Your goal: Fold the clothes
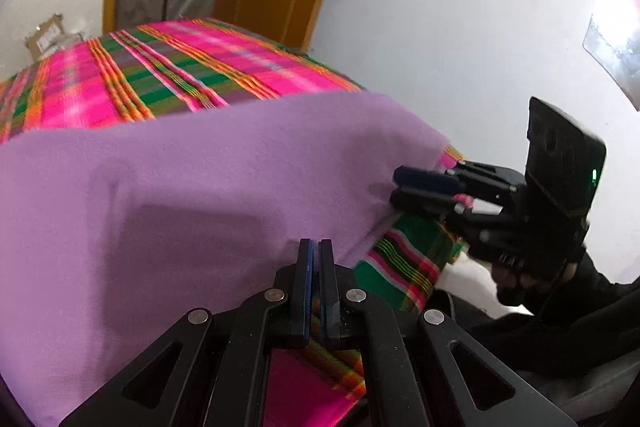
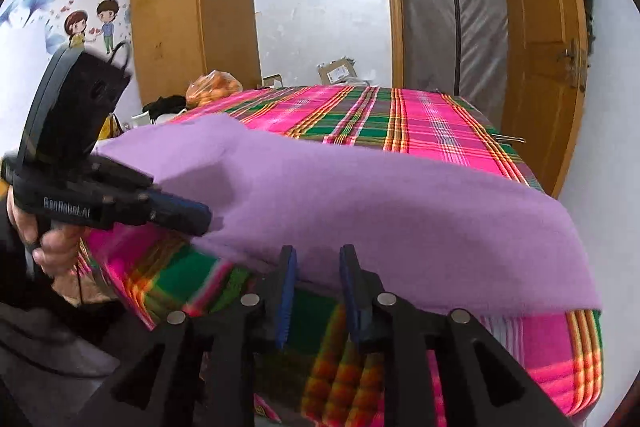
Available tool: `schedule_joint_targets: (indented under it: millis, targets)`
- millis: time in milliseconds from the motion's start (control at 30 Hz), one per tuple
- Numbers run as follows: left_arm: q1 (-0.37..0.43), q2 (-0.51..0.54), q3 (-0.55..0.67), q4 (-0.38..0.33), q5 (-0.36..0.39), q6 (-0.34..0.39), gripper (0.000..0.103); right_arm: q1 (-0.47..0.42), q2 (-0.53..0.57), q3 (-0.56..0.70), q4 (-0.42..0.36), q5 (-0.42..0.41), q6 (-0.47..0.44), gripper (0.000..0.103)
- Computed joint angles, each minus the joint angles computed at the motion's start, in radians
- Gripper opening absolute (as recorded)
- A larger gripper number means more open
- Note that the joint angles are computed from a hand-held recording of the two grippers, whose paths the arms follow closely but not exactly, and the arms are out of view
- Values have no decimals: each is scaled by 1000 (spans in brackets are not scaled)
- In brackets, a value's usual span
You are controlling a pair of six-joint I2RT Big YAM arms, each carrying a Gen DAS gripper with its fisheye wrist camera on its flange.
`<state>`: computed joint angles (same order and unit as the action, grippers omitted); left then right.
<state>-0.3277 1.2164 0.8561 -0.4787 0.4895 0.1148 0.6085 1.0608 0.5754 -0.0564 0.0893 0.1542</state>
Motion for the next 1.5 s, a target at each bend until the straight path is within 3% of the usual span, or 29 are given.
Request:
schedule_joint_targets:
  millis: [133,267,400,500,600,667,800,900,967,1200,1400,1500]
  targets:
    - [69,-6,15,46,-12,-73,2,-31,53,111,-11,-23,2,25]
    - [125,28,51,56,-41,-117,2,-67,190,298,-114,-59,-57,26]
    - [152,72,82,55,-53,-119,2,-158,344,493,-238,-217,-141,30]
    - [162,100,91,44,-45,-103,2,-231,457,631,-413,-424,-241,32]
    - [166,112,93,27,-34,-83,2,-267,546,732,-585,-555,-402,37]
    - [166,121,96,23,-27,-82,2,-278,575,758,-629,-595,-445,38]
    - [169,135,104,15,-11,-80,2,-292,645,828,-707,-628,-434,38]
    - [172,137,107,8,-3,-82,2,-299,650,831,-714,-649,-431,28]
    - [170,141,111,4,-3,-84,2,-301,650,833,-713,-642,-431,3]
    - [170,127,103,19,-29,-99,2,-286,526,731,-635,-679,-493,2]
    - [170,98,96,82,-15,-146,2,-247,474,660,-687,-692,-575,2]
    - [157,106,108,91,-20,-154,2,-235,492,660,-698,-670,-566,4]
